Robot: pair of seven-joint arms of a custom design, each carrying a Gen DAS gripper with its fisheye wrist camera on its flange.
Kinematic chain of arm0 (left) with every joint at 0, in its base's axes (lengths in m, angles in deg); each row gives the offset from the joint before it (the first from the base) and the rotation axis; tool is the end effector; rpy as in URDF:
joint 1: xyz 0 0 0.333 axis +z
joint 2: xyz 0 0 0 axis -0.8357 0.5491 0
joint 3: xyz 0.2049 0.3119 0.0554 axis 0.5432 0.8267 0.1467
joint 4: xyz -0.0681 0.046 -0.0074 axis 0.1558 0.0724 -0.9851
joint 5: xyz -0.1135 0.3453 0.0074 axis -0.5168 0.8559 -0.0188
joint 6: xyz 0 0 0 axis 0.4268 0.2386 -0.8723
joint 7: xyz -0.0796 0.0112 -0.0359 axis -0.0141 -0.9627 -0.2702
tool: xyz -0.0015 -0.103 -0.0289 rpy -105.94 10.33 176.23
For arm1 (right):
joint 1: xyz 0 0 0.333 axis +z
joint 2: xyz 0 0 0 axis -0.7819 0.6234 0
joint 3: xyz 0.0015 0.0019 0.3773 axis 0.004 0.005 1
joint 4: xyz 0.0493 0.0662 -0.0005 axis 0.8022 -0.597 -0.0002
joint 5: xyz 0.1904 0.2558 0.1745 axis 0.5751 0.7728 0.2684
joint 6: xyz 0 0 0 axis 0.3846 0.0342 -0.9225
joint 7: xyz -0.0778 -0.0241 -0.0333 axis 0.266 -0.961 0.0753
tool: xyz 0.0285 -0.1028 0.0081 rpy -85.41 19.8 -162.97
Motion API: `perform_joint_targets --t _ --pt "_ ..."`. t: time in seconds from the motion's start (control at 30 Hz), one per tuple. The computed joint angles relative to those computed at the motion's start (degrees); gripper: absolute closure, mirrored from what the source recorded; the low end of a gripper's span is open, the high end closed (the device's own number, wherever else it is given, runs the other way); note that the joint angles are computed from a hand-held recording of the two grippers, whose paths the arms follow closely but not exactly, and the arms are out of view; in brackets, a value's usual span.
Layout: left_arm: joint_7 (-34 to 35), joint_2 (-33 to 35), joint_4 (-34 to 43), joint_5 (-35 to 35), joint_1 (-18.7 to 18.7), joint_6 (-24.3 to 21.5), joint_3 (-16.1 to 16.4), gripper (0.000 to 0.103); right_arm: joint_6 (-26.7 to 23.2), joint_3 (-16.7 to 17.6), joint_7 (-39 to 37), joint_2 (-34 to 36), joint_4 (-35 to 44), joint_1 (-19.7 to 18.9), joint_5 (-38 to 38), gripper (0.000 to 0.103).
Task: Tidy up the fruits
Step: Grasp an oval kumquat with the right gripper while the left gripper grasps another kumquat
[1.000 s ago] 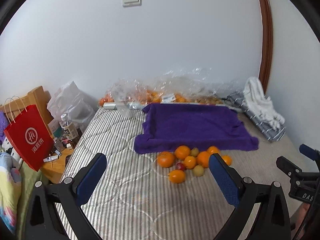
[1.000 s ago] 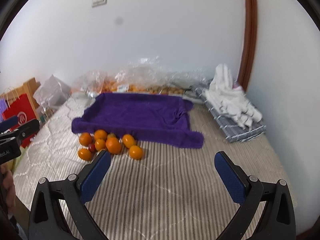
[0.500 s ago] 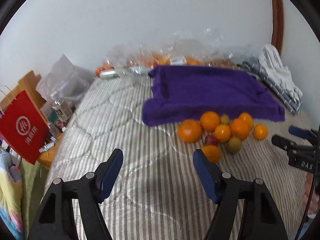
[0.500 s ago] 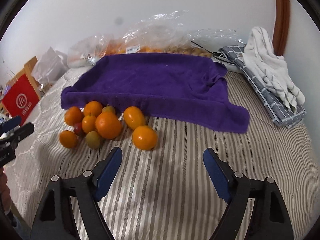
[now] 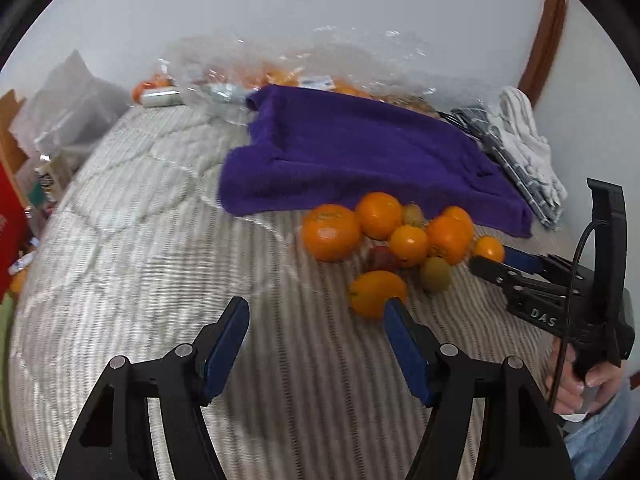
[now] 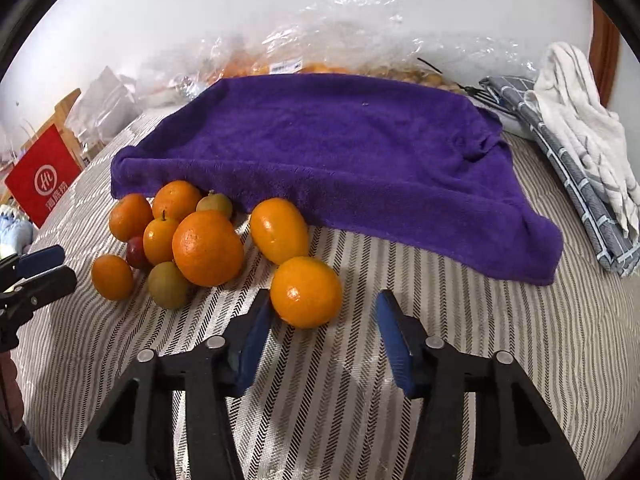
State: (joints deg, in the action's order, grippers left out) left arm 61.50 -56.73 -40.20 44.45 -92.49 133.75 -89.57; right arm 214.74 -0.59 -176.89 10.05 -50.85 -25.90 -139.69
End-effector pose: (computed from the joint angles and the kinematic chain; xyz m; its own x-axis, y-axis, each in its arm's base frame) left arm 0.5116 -0.4630 0.4472 -0.3895 -0.9033 0.1799 -0.7540 0.2006 -0.6255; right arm 0.4829 0.2900 0.4150 -0.0788 -0.9966 -0.0244 -0.7625 0.0760 -0.6425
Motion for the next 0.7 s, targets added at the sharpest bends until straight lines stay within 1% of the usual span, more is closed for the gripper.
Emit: perform_joint_targets --t 0.07,0.1,0.17,0.27,0.33,0.4,0.47,0.5,0.53,0.63,0.7 --pt "1.9 0.9 1.1 -1.8 1.3 -0.6 -2.2 0.035 2.0 -0.3 0.7 -0.1 -0.2 -0.2 -1.5 0.064" --pt "2.8 1.5 1.8 -2.6 1.6 -0.8 -3.0 0.035 2.2 -0.2 0.6 -0.1 -0.3 -0.3 -1.6 0.066" --pt "3.6 2.1 2.6 -3.5 1.4 -1.1 -3.3 0.035 2.0 -0.3 1.6 -0.7 -0.8 -0.1 -2.5 0.069" --pt "4.8 3.2 4.2 -4.3 0.6 -2.5 -3.4 0.035 2.1 0.0 3.6 -2.3 -2.6 -0.6 -3.6 0.069" --pt "3.9 3.8 5.6 -3.4 -1.3 -3.9 -1.7 0.035 2.1 0.4 4.7 -3.2 -3.8 -1.0 -4.0 0.069" --pt "2.9 4.2 5.8 -2.3 -2.2 -3.4 -0.8 0.039 2.1 0.7 6.0 -4.3 -5.1 -1.6 -4.7 0.069" --pt "2.7 4.5 5.8 -2.7 -1.9 -3.0 -1.2 0.053 1.9 1.1 7.7 -5.2 -6.2 -2.1 -5.6 0.069" --pt "1.4 4.4 5.6 -1.9 -2.9 -2.4 0.2 0.057 1.9 1.3 8.2 -5.5 -6.6 -2.5 -5.8 0.069" --pt "0.9 4.3 5.5 -1.4 -3.2 -2.1 0.6 0.067 2.1 1.5 8.9 -5.9 -7.1 -2.8 -6.1 0.069" --pt "3.0 4.0 5.2 -2.7 -1.1 -1.9 -1.8 0.068 2.2 2.1 9.4 -6.8 -8.1 -3.7 -5.9 0.069" --pt "2.8 3.6 5.1 -2.8 -1.5 -1.8 -1.3 0.068 2.3 2.4 9.4 -7.4 -8.5 -4.1 -5.6 0.070"
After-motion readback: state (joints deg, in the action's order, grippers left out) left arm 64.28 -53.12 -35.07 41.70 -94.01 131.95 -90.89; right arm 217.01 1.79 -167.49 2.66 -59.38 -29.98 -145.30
